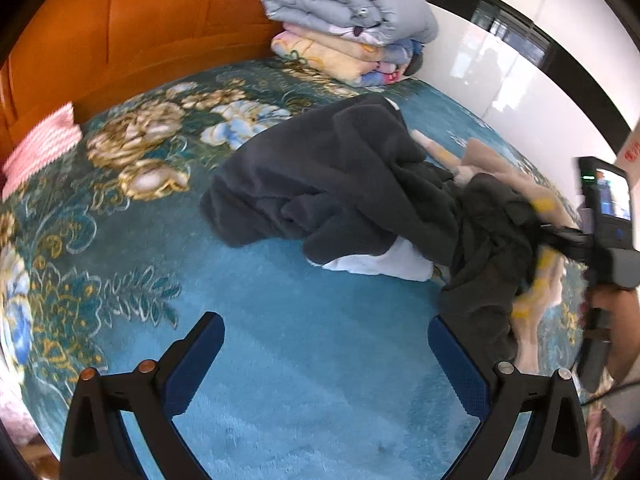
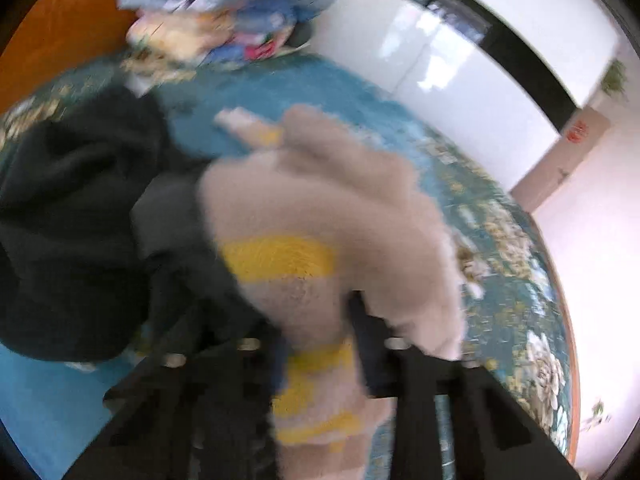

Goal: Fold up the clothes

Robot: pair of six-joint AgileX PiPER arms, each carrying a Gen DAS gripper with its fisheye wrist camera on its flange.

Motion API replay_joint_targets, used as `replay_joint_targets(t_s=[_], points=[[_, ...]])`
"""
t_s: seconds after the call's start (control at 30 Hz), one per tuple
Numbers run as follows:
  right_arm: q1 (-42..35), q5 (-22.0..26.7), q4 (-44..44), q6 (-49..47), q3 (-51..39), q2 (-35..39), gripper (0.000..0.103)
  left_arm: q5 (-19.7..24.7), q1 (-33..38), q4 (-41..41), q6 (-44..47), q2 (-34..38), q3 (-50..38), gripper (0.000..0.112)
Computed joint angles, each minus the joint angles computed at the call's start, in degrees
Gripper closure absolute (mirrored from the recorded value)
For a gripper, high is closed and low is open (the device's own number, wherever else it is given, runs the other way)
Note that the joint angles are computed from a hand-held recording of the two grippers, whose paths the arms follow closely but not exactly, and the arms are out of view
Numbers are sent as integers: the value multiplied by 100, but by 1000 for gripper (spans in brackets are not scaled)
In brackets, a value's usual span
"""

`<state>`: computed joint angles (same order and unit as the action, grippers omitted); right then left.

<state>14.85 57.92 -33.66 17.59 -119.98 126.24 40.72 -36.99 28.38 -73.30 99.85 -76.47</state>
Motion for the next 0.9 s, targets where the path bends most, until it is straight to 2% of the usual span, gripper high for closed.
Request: replay_joint_targets(t_s=[0.07, 0.17, 0.3, 0.57, 0.77, 0.9], points=[[-143, 23, -66, -43, -130, -77, 87, -28, 4, -98, -13, -42, 80, 9], [-313, 451, -148, -403, -814, 78, 89, -20, -61, -235, 24, -140, 158, 9], [-533, 523, -154, -324, -1198, -227, 90, 15, -167, -283, -4, -379, 280, 9], [-815, -117, 27, -593, -430, -1874, 90, 130, -551, -267, -343, -1024, 403, 9], [-1077, -665, 757, -1295, 498, -3361, 90, 306, -1093, -44, -905, -1539, 478, 9], [-1133, -869, 1446, -1923, 1181, -4414, 90, 248, -1357, -287, -954, -1747, 486, 9]])
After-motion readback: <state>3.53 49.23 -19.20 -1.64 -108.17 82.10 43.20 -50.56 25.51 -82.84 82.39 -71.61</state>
